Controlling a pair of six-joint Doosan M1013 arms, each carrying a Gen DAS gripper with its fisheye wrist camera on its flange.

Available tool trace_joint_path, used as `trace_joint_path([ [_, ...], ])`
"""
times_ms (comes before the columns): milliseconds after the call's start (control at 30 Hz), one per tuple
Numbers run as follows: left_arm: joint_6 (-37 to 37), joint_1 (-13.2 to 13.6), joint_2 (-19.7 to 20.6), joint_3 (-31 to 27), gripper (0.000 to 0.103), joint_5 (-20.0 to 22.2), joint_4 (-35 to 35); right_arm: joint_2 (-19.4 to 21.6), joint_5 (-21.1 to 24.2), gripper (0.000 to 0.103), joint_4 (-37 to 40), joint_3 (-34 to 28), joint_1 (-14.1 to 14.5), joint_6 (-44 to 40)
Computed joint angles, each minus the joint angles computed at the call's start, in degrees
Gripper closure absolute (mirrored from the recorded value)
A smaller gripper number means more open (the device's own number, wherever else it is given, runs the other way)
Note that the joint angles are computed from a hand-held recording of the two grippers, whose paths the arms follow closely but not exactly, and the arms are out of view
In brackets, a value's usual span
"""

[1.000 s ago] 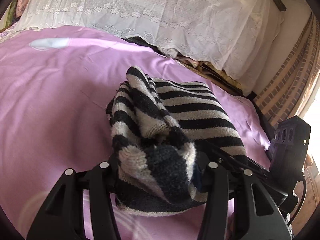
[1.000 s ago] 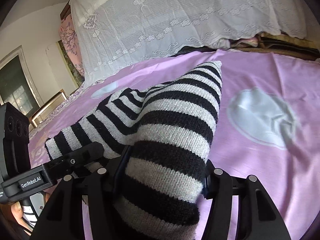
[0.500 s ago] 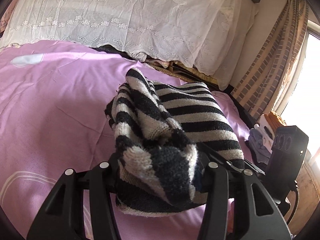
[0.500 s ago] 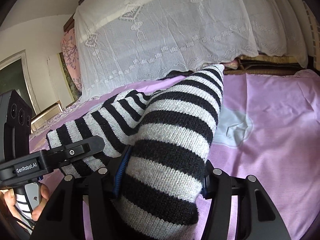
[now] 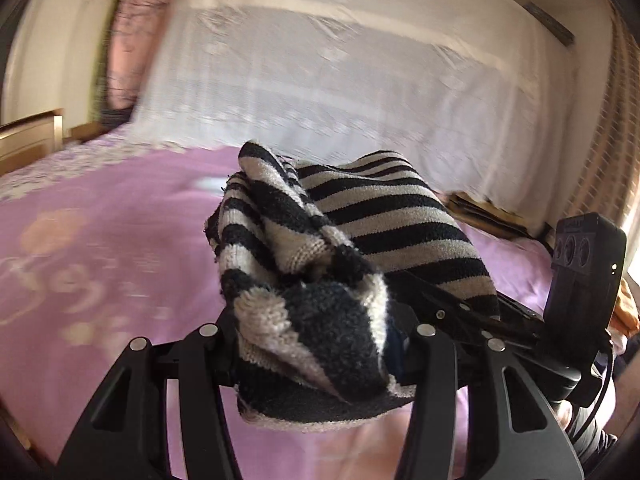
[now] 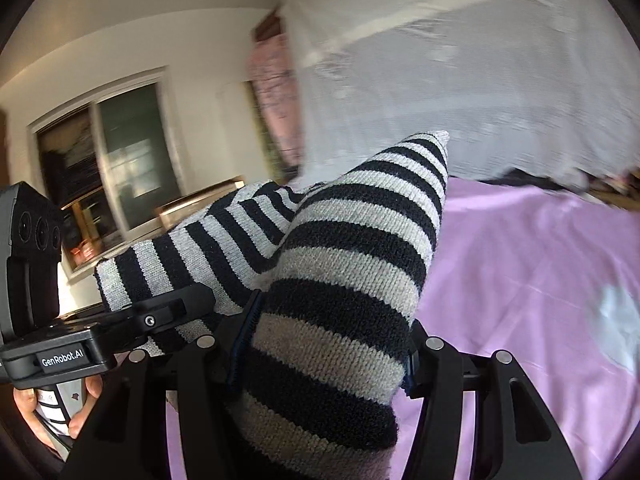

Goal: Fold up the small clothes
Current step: 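Lift the striped bundle with both grippers and carry it across the bed, then lower the bundle onto the sheet and open both grippers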

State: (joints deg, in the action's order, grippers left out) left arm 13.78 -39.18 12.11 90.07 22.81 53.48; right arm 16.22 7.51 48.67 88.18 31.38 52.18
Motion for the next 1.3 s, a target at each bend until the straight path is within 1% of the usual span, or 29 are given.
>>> trace_joint_path([
  [33, -4.5, 0.5, -1.6, 1.7, 0.054, 1.8, 3.8, 1.2, 1.6, 0.046, 4.3, -2.0, 0.8, -5.6],
  [67, -7.2, 0.8, -2.5, 2.8, 0.054, 3.0, 5.9, 2.5, 3.1, 0.046, 6.3, -4.0, 1.6, -8.6],
  [100, -10.4, 1.2, -3.5, 4.0, 0.054, 4.4, 8.5, 3.8, 4.9, 0.046, 6.8, -6.0, 2.3, -9.8],
  [200, -19.7, 3.0, -6.4, 7.9, 0.054, 7.7, 14.7, 7.4, 8.9, 0.046, 4.8, -11.6, 4.4, -9.4],
  [300, -24.6, 5.0, -7.6, 10.1, 0.054, 9.3, 17.0, 10.8, 11.4, 0.046, 0.6, -16.7, 6.3, -6.9],
  [367, -27.2, 6.7, -7.9, 11.2, 0.054, 9.4, 17.5, 13.7, 13.6, 0.046, -2.8, -21.0, 7.1, -4.0],
  [400, -29.0, 7.8, -7.8, 11.9, 0.054, 9.2, 18.1, 15.2, 14.7, 0.046, -3.4, -23.0, 7.3, -3.4],
  [500, -32.2, 9.9, -7.4, 13.1, 0.054, 8.6, 18.5, 19.4, 18.0, 0.046, -6.0, -28.4, 8.0, 0.0],
  [600, -31.8, 11.6, -6.1, 13.3, 0.054, 7.9, 15.3, 23.7, 22.9, 0.046, -10.4, -34.2, 8.4, 6.0],
  [667, -29.6, 13.3, -5.1, 13.8, 0.054, 6.2, 9.6, 26.8, 28.2, 0.045, -14.3, -38.1, 8.3, 11.4],
  [700, -29.6, 13.7, -4.7, 14.1, 0.052, 5.7, 8.1, 28.1, 31.8, 0.039, -15.8, -39.9, 8.1, 14.7],
  [733, -31.7, 14.1, -4.6, 14.9, 0.049, 4.3, 9.5, 29.7, 35.9, 0.037, -14.3, -42.7, 7.3, 18.2],
  [767, -33.3, 14.0, -4.5, 15.3, 0.046, 3.8, 11.1, 30.5, 38.5, 0.036, -10.5, -43.7, 6.4, 18.6],
  [800, -32.8, 13.8, -4.4, 15.2, 0.044, 4.4, 11.0, 31.2, 40.8, 0.035, -8.4, -44.6, 5.9, 19.0],
  [833, -30.8, 13.6, -4.2, 14.7, 0.04, 5.4, 9.8, 31.3, 41.2, 0.032, -7.3, -44.4, 5.6, 19.4],
  [867, -30.0, 13.4, -4.2, 14.4, 0.036, 6.4, 9.2, 31.1, 41.0, 0.031, -7.0, -44.0, 5.5, 19.9],
  [900, -29.8, 13.4, -4.2, 14.4, 0.035, 6.9, 8.5, 30.6, 40.2, 0.031, -6.4, -43.1, 5.4, 19.4],
  [933, -29.9, 13.7, -4.5, 14.5, 0.034, 6.3, 7.7, 29.6, 38.2, 0.031, -5.8, -41.0, 5.6, 18.3],
  [1000, -31.2, 13.9, -5.7, 15.6, 0.033, 5.6, 7.6, 26.3, 31.7, 0.031, -4.1, -35.3, 5.7, 14.4],
  [1067, -34.3, 13.0, -7.2, 16.6, 0.032, 8.1, 10.2, 23.6, 25.5, 0.031, -2.1, -30.4, 5.6, 10.8],
  [1100, -34.6, 12.5, -7.7, 16.6, 0.031, 10.0, 11.2, 21.9, 22.2, 0.031, -2.5, -27.6, 5.9, 10.2],
  [1133, -34.1, 11.9, -8.3, 16.6, 0.028, 12.2, 11.8, 21.2, 20.6, 0.031, -3.3, -26.5, 6.0, 10.3],
  [1167, -32.5, 11.6, -8.6, 16.3, 0.024, 13.6, 11.1, 20.7, 19.7, 0.031, -7.1, -25.8, 6.3, 13.1],
  [1200, -29.3, 11.6, -8.4, 15.6, 0.023, 14.9, 8.7, 21.0, 21.1, 0.03, -13.2, -26.7, 6.6, 18.2],
  [1233, -26.4, 11.6, -7.9, 14.9, 0.021, 15.7, 6.2, 22.1, 24.7, 0.024, -19.2, -29.4, 6.8, 23.0],
  [1267, -23.2, 11.9, -7.2, 14.0, 0.02, 16.4, 3.1, 23.5, 29.2, 0.022, -23.8, -32.5, 7.0, 26.6],
  [1300, -20.0, 12.4, -6.4, 13.4, 0.02, 16.4, -0.3, 24.3, 32.2, 0.02, -25.4, -34.1, 7.1, 27.8],
])
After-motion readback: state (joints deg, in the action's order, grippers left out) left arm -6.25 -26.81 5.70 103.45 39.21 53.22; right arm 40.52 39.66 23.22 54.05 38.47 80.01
